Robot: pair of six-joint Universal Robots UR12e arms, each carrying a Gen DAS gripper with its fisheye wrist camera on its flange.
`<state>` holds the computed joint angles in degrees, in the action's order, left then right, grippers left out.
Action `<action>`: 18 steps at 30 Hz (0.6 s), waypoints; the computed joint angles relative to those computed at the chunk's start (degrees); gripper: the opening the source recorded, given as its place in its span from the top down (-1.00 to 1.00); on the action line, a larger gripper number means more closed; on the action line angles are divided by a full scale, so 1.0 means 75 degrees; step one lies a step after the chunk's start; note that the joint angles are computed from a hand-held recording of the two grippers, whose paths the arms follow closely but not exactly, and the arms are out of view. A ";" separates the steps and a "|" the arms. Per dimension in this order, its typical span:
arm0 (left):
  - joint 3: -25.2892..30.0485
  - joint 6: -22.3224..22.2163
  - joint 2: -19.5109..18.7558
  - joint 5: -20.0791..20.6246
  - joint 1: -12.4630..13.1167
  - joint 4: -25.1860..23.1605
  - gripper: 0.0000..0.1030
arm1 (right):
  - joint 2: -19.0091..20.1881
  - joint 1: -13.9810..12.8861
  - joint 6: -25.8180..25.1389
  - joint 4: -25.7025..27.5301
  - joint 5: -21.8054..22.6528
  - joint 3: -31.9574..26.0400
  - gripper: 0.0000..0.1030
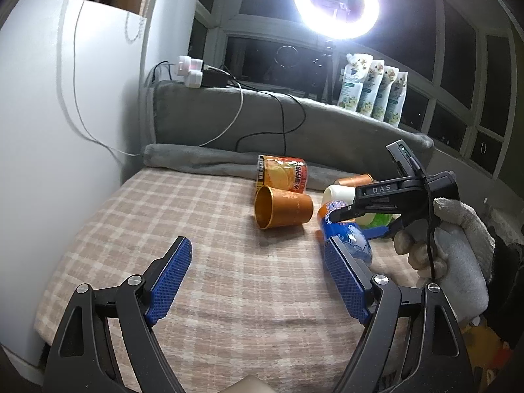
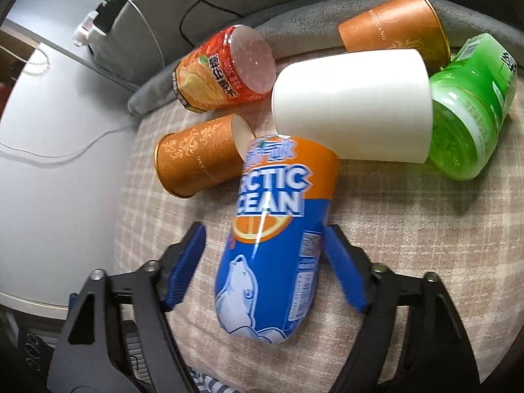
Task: Flip cup upright
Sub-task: 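Move the right gripper onto the lying Arctic Ocean cup and close it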
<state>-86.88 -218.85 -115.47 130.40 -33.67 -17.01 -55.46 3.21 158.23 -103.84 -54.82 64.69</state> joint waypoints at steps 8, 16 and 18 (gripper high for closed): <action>-0.0097 -0.0073 0.0044 0.0078 0.0002 0.0060 -0.61 | 0.0185 0.0092 -0.0206 0.0572 -0.0344 -0.0366 -0.31; -0.0127 -0.0126 0.0070 0.0186 -0.0014 0.0056 -0.61 | 0.0174 0.0077 -0.0193 0.0484 -0.0251 -0.0346 -0.21; -0.0138 -0.0124 0.0076 0.0199 -0.0012 0.0068 -0.61 | 0.0115 0.0037 -0.0218 0.0397 -0.0147 -0.0263 -0.21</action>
